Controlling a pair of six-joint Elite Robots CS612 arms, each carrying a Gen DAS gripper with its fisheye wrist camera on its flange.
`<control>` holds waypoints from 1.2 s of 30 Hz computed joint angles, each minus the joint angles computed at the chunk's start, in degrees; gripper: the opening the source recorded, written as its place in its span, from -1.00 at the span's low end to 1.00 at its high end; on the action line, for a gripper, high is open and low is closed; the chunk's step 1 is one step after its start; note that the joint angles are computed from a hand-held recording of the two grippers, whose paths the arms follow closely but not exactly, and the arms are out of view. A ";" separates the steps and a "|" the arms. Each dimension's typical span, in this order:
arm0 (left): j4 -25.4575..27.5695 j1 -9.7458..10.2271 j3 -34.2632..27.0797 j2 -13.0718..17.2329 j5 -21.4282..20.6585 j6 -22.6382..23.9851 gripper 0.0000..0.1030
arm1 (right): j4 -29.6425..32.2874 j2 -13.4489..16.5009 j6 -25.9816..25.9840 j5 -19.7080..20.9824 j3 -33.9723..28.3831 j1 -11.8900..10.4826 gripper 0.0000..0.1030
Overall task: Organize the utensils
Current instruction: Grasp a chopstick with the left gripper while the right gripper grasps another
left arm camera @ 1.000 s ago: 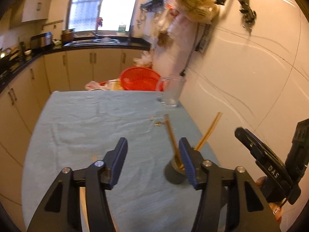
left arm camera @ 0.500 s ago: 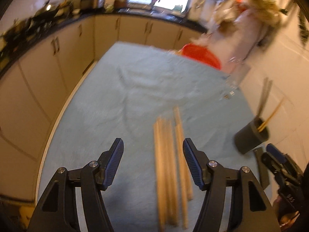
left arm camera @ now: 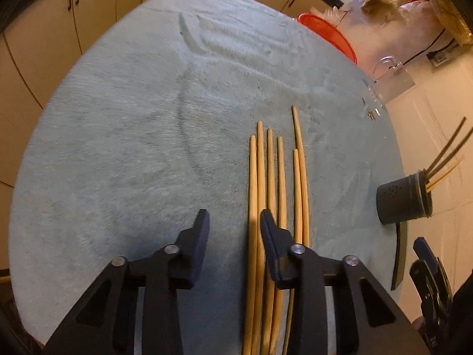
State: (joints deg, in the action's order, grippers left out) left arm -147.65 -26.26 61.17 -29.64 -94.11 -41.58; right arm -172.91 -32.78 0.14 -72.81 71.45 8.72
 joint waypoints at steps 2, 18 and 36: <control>1.70 -0.10 -1.82 0.85 -0.06 0.79 -0.51 | 0.03 -0.03 0.11 0.04 0.10 -0.15 0.21; 8.83 -1.12 -4.82 1.67 7.25 4.70 -0.79 | 3.07 0.49 -0.23 -0.35 -1.59 0.23 0.21; 0.09 -0.05 4.63 -2.26 5.26 3.69 -0.87 | 40.46 15.02 1.51 2.62 -35.22 2.86 -0.45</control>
State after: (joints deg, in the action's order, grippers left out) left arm -147.57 -26.30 65.80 -31.90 -88.84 -37.90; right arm -132.44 -17.75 1.65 -70.19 36.24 11.58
